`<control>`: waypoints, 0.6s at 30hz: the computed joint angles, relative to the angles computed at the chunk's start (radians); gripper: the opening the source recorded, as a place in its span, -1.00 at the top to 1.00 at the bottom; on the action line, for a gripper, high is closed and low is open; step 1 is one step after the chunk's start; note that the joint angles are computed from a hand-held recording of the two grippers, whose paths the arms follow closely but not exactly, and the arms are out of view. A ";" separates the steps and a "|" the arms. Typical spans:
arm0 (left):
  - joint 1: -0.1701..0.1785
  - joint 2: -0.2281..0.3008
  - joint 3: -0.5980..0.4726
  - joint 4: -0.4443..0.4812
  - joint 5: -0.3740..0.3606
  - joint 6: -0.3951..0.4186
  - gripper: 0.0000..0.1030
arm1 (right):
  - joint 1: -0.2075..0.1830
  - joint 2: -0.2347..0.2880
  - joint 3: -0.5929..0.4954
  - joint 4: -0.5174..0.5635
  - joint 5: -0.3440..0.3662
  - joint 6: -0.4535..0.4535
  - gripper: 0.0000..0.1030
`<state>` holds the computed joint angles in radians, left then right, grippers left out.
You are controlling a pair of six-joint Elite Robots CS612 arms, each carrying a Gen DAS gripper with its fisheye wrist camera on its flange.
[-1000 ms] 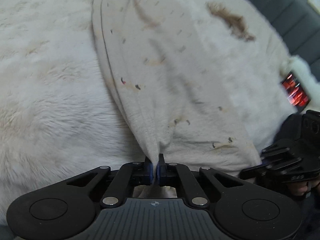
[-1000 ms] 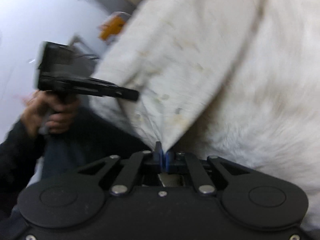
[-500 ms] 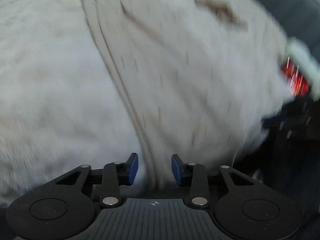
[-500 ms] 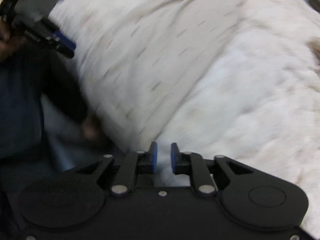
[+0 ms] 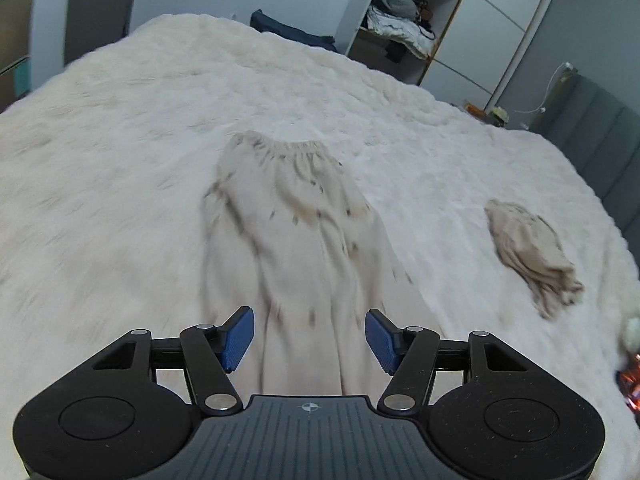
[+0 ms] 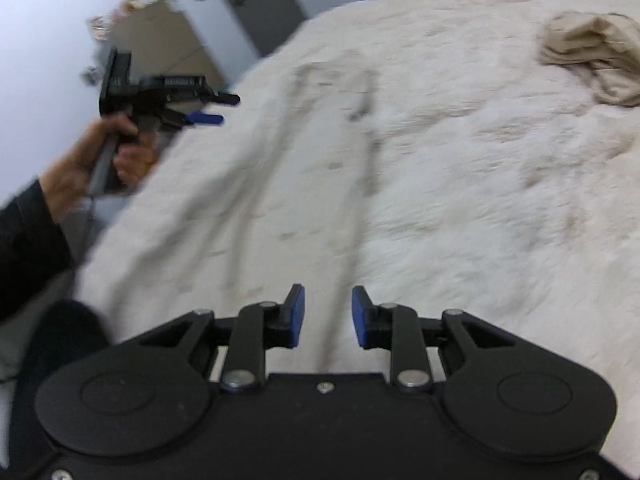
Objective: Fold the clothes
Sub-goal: 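Release the pants with both grippers and lift them away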
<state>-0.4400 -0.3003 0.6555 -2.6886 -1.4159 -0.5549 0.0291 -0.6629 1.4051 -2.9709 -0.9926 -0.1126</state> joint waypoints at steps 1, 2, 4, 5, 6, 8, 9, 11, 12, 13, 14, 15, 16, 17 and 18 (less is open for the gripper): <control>0.001 0.043 -0.082 0.055 0.006 0.007 -0.03 | 0.003 0.004 -0.002 -0.005 -0.012 -0.010 0.50; 0.001 0.080 -0.150 0.115 0.039 0.019 0.18 | 0.005 0.010 -0.006 -0.003 -0.027 -0.039 0.50; -0.005 0.082 -0.163 0.163 0.098 0.026 0.76 | 0.007 0.018 -0.015 0.008 -0.043 -0.046 0.50; -0.006 0.052 -0.107 0.132 0.101 -0.018 1.00 | 0.009 0.025 -0.025 0.015 -0.058 -0.043 0.50; -0.006 0.031 -0.060 0.078 0.102 -0.025 1.00 | 0.011 0.028 -0.029 0.018 -0.066 -0.038 0.50; -0.008 -0.010 0.037 -0.050 0.130 -0.040 1.00 | 0.009 0.030 -0.031 0.008 -0.052 -0.010 0.51; -0.011 -0.031 0.075 -0.093 0.160 -0.054 1.00 | 0.008 0.031 -0.033 0.002 -0.044 0.005 0.51; -0.004 -0.054 0.108 -0.052 0.193 -0.083 0.97 | 0.007 0.032 -0.033 -0.008 -0.028 0.024 0.51; 0.002 -0.052 0.093 0.031 0.199 -0.099 0.75 | 0.006 0.032 -0.031 -0.013 -0.019 0.026 0.51; 0.011 -0.047 0.079 0.076 0.178 -0.108 0.63 | 0.007 0.031 -0.029 -0.012 -0.021 0.021 0.51; 0.017 -0.054 0.087 0.080 0.174 -0.150 0.51 | 0.007 0.029 -0.027 -0.009 -0.025 0.016 0.51; 0.023 -0.065 0.112 0.041 0.172 -0.188 0.34 | 0.008 0.028 -0.026 -0.007 -0.028 0.010 0.51; 0.031 -0.067 0.129 -0.032 0.152 -0.237 0.19 | 0.008 0.026 -0.023 -0.004 -0.032 0.005 0.51; 0.039 -0.055 0.113 -0.067 0.137 -0.245 0.06 | 0.008 0.025 -0.021 -0.002 -0.038 0.003 0.51; 0.046 -0.043 0.091 -0.084 0.120 -0.248 0.04 | 0.006 0.025 -0.021 -0.003 -0.040 0.012 0.51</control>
